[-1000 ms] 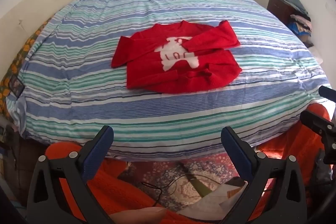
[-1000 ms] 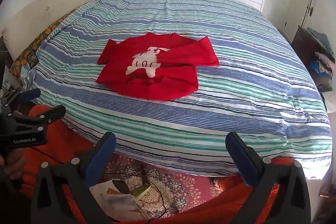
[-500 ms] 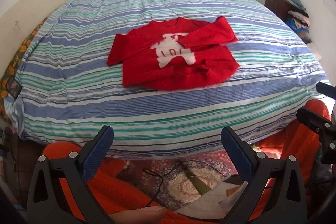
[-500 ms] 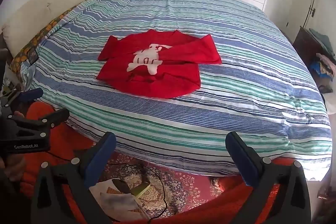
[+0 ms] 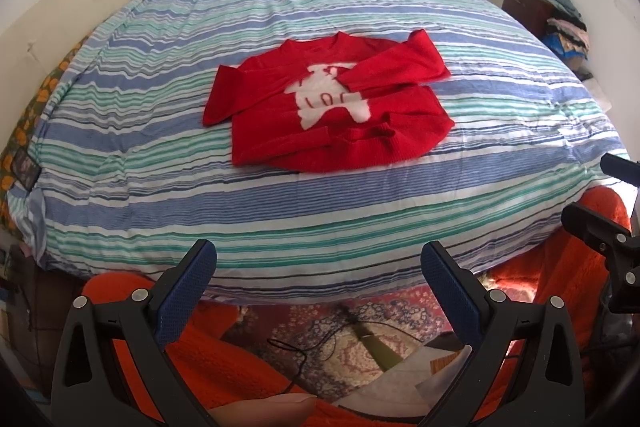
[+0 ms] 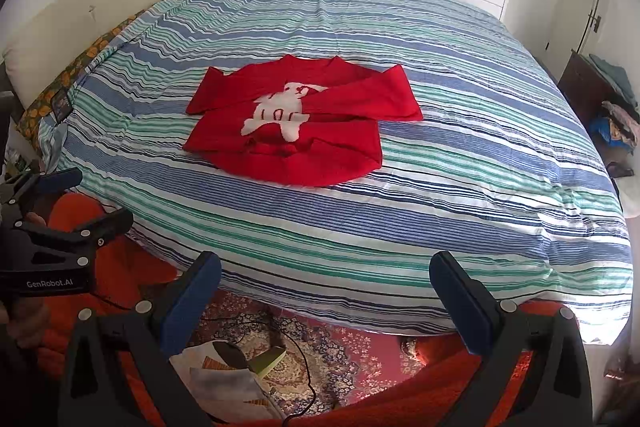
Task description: Fold small clothes
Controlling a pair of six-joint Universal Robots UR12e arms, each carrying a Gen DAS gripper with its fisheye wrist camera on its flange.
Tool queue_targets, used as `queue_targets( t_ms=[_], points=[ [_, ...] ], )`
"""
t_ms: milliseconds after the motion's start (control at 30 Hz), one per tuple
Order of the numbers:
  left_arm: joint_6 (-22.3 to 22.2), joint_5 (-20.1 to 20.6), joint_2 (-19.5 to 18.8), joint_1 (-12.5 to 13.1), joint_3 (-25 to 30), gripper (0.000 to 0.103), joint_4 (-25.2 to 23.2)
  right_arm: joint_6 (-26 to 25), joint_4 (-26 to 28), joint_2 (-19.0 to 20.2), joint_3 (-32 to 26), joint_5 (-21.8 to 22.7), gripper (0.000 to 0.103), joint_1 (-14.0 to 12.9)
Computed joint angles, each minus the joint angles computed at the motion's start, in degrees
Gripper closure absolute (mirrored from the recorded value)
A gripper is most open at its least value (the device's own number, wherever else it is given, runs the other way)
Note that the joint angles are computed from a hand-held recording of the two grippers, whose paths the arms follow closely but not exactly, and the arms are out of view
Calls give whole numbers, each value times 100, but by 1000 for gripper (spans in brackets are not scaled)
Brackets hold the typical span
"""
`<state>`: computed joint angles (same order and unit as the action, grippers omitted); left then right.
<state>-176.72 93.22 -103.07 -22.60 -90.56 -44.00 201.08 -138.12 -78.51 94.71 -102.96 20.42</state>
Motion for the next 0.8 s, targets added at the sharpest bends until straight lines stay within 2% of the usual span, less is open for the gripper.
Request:
queue_targets(
  t_ms=[500, 600, 800],
  points=[
    [63, -96, -3, 17, -14, 1, 45, 67, 48, 39, -20, -18, 0, 9],
    [114, -155, 11, 27, -45, 1, 143, 34, 76, 68, -78, -118, 0, 58],
    [221, -215, -27, 1, 18, 1, 25, 11, 105, 39, -106, -301, 0, 123]
  ],
)
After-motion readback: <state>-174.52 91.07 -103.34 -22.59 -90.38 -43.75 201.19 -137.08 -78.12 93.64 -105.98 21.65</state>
